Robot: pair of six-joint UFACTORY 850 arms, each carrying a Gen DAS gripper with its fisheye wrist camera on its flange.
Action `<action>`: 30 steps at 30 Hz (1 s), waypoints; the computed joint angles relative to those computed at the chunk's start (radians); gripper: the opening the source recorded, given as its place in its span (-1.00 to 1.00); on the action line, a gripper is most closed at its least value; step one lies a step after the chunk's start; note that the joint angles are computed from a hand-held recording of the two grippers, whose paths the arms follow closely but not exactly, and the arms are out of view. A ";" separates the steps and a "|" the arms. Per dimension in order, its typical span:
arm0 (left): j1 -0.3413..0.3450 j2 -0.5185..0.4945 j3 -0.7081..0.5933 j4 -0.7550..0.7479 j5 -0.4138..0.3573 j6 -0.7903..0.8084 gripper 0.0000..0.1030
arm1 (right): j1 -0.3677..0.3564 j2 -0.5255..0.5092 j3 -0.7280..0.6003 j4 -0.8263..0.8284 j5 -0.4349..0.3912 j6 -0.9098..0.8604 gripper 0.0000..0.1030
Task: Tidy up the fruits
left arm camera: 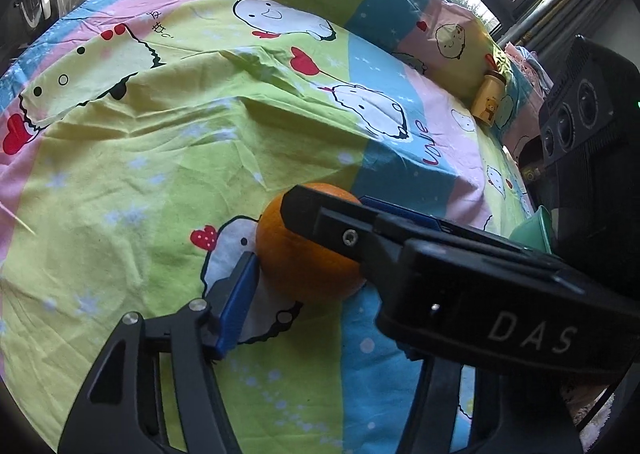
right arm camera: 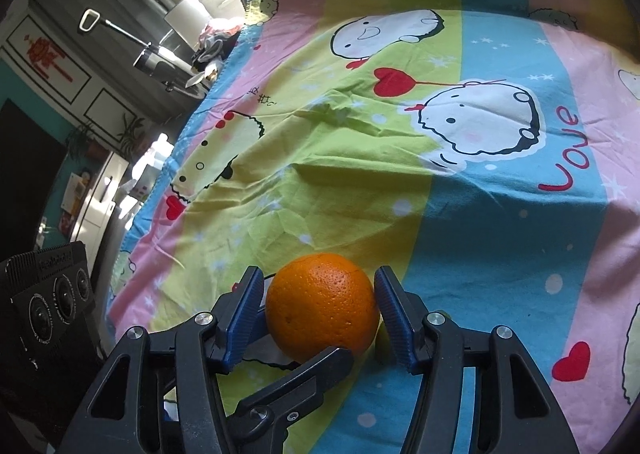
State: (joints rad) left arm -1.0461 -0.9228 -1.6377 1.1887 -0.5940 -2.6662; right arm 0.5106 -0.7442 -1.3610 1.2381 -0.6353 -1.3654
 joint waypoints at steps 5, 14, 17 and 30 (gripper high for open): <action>-0.003 0.001 -0.001 0.002 -0.008 -0.004 0.13 | 0.011 0.014 0.024 0.033 0.045 -0.057 0.14; -0.025 -0.001 -0.055 -0.056 -0.068 0.113 0.12 | -0.009 0.069 0.088 0.116 0.030 -0.115 0.13; -0.039 -0.010 -0.106 -0.060 -0.119 0.183 0.12 | -0.028 0.127 0.147 0.210 0.028 -0.209 0.13; -0.050 -0.172 -0.501 -0.117 -0.207 0.569 0.12 | -0.175 0.292 0.288 0.448 -0.014 -0.374 0.13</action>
